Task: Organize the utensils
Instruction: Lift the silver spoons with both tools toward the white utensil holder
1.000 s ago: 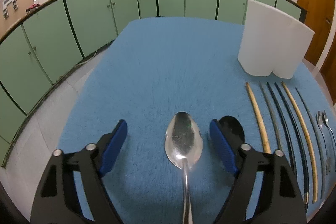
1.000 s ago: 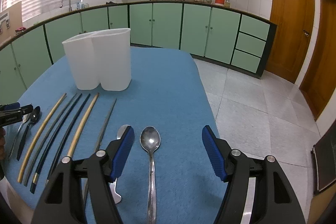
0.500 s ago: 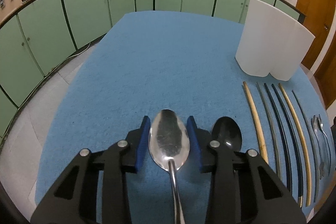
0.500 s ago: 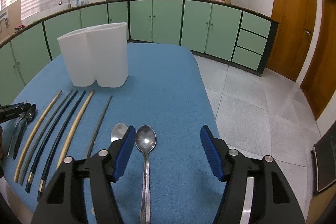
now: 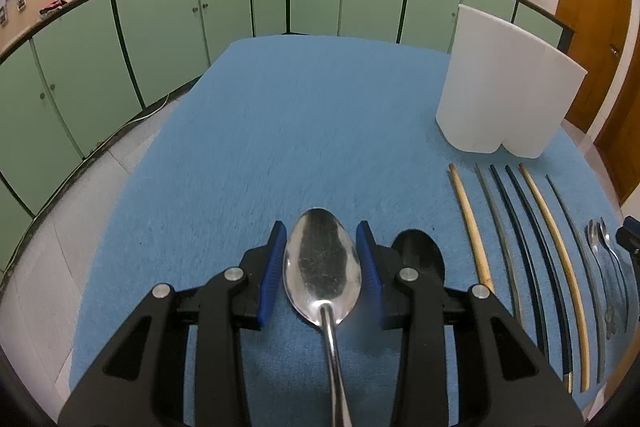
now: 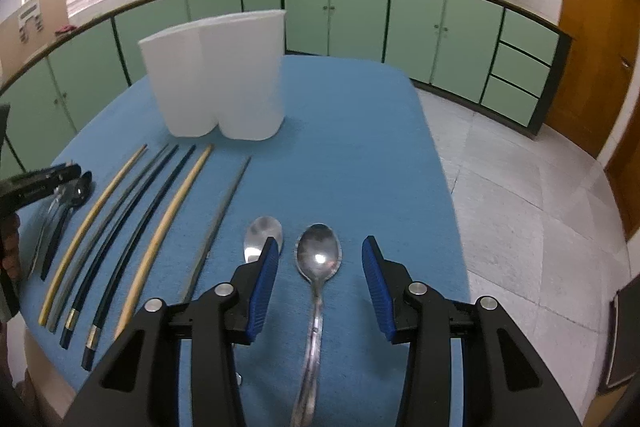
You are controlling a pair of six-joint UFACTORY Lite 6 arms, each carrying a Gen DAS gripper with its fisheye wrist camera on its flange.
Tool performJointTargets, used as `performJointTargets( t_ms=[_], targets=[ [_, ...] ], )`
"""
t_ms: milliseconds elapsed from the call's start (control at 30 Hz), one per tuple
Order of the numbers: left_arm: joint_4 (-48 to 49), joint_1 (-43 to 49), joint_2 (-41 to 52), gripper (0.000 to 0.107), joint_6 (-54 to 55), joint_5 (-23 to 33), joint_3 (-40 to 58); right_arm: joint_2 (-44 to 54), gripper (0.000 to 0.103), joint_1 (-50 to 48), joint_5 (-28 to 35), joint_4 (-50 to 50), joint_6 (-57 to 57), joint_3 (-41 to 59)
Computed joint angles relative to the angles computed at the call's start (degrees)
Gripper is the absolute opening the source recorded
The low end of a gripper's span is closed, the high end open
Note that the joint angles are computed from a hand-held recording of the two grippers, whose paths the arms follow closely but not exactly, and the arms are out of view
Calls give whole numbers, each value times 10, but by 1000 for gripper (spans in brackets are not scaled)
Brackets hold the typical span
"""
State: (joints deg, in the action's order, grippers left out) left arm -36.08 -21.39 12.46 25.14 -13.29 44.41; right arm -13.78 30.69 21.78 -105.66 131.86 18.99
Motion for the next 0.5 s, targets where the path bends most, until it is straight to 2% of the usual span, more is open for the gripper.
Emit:
performJointTargets(
  t_ms=[267,500],
  targets=[
    [-7,-4,-3,35,10,-5,0,53,40,-60,-65,-142,107,35],
    [16,0,-4,35,-10,-2,0,92,39,-71,-73,-127,91,55]
  ],
)
